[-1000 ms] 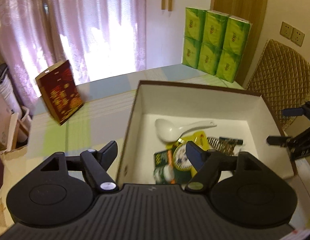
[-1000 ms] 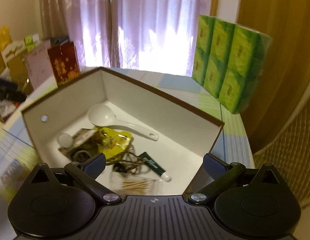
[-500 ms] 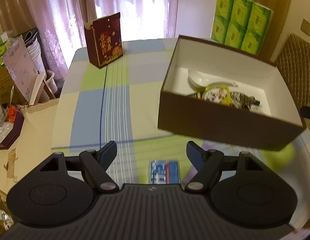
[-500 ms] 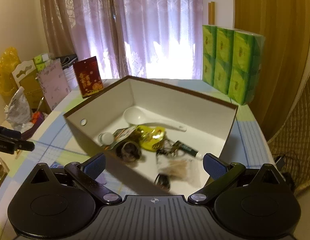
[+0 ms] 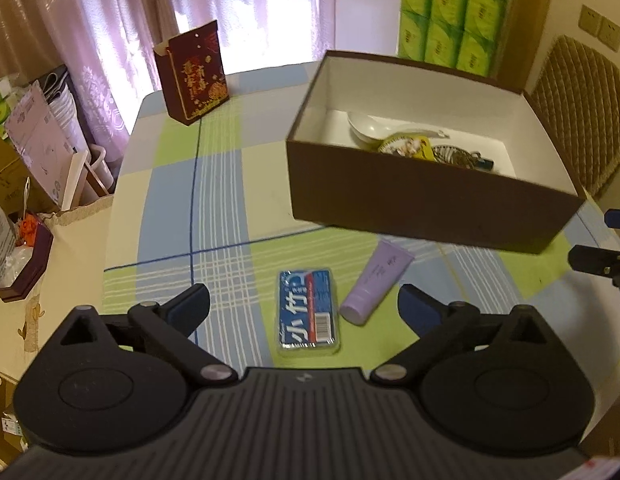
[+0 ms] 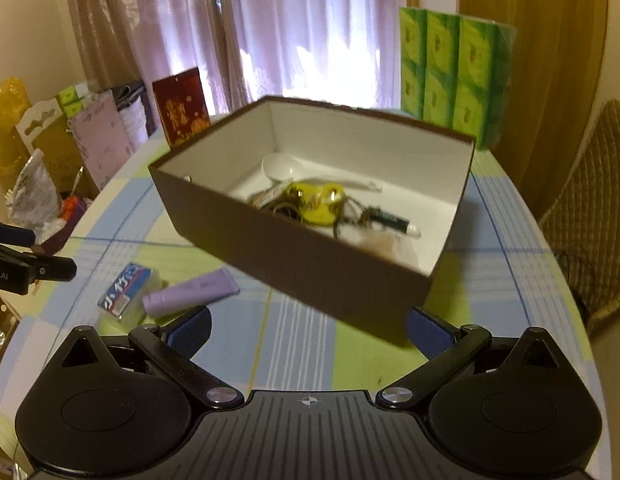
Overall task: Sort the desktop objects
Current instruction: 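Withdraw both open grippers from the box toward the floss pack and lavender tube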
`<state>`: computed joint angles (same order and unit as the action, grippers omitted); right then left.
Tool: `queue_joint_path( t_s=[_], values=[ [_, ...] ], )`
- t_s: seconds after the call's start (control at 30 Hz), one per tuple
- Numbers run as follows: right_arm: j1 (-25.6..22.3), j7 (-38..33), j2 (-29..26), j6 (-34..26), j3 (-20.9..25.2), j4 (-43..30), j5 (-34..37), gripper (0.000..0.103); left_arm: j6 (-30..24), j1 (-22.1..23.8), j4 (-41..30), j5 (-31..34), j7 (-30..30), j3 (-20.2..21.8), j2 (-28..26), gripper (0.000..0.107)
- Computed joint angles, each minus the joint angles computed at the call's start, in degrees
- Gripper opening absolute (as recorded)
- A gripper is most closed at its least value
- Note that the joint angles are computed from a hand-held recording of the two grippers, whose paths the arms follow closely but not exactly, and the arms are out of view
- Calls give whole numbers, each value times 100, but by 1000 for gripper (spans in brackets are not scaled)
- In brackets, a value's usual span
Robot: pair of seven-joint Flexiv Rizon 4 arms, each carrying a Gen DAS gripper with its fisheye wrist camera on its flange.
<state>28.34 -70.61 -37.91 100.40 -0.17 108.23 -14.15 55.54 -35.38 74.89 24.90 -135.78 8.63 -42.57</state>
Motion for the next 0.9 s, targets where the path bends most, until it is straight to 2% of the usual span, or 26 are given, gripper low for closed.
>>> queue_joint_path(
  t_s=[0.07,0.2,0.3,0.53,0.9],
  values=[
    [157,51,37,-20,-136,88,59,101,-35,-29,21,5,-19,-5,-10,99],
    [170,93,99,-113,-70,198,57,101,119,20,200,-89,2,-113,29,99],
    [499,168,153,-181,-377,308,71,101,233,33,333,-155,87,-166,64,99],
    [840,329,207,-331,-617,444,5,101,378,-65,577,-106,277,-143,164,99],
    [937,713,190,-745,-583,469,-253,101,-102,-76,739,-52,620,-173,223,99]
  ],
)
